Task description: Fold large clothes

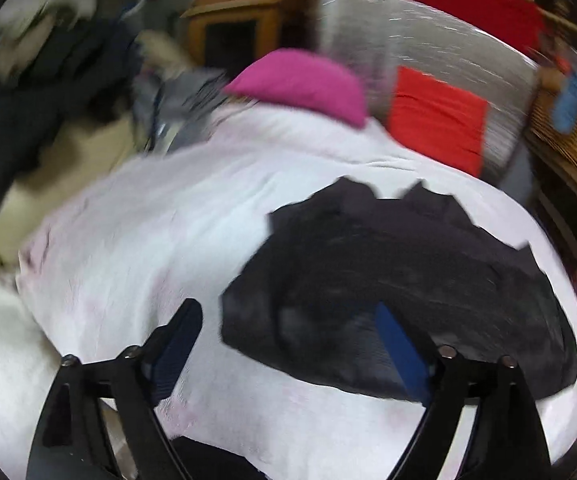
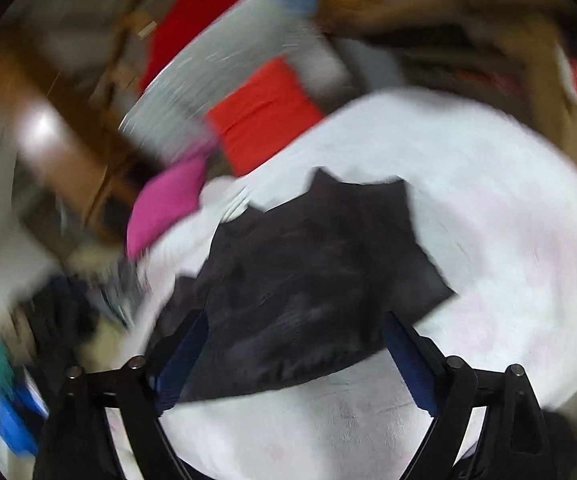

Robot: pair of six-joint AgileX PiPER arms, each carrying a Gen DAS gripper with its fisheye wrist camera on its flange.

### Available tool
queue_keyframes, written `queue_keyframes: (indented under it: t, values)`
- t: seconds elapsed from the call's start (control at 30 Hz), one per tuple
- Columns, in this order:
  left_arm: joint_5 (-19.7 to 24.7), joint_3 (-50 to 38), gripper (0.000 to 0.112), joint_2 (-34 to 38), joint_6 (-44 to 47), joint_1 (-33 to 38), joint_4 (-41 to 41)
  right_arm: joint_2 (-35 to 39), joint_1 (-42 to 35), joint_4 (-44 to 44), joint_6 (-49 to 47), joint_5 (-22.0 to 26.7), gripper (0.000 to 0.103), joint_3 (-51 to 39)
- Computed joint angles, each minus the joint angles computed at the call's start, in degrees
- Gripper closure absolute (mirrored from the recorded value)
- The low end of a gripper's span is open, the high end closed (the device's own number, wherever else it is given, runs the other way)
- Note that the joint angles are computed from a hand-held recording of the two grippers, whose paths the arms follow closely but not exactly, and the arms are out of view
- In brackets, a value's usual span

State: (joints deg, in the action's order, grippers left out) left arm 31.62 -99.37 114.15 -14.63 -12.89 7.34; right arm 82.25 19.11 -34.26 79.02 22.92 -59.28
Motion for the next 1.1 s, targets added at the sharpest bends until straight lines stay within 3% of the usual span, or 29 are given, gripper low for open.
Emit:
queue_keyframes:
  t: [0.1, 0.2, 0.37, 0.8, 1.1]
  values:
    - [-1.9, 4.42, 0.022, -3.87, 0.84, -2.54, 1.82, 5.13, 7.06, -4.65, -0.1, 7.45, 0.005, -6.37]
    - [-3.46, 7.76, 0.021, -6.96, 2.95, -3.75, -0.11, 4.89, 13.06, -11.32, 6.01, 11.92, 0.005, -5.32]
    - [-3.62, 9.28, 0.019, -9.13, -0.26, -5.31, 3.15, 6.92, 19.28, -12.09, 2.68, 19.87, 0.0, -9.61]
    - [-3.21, 13.12, 0.017, -13.98, -5.42, -6.08, 7.09, 8.21, 24.12, -10.01, 0.65, 32.92, 0.0, -17.79]
    - [-2.54, 14.22, 0.016, -15.56, -4.4, -6.96, 6.87, 7.64, 25.82, -12.01, 1.88, 35.1, 0.0, -17.49]
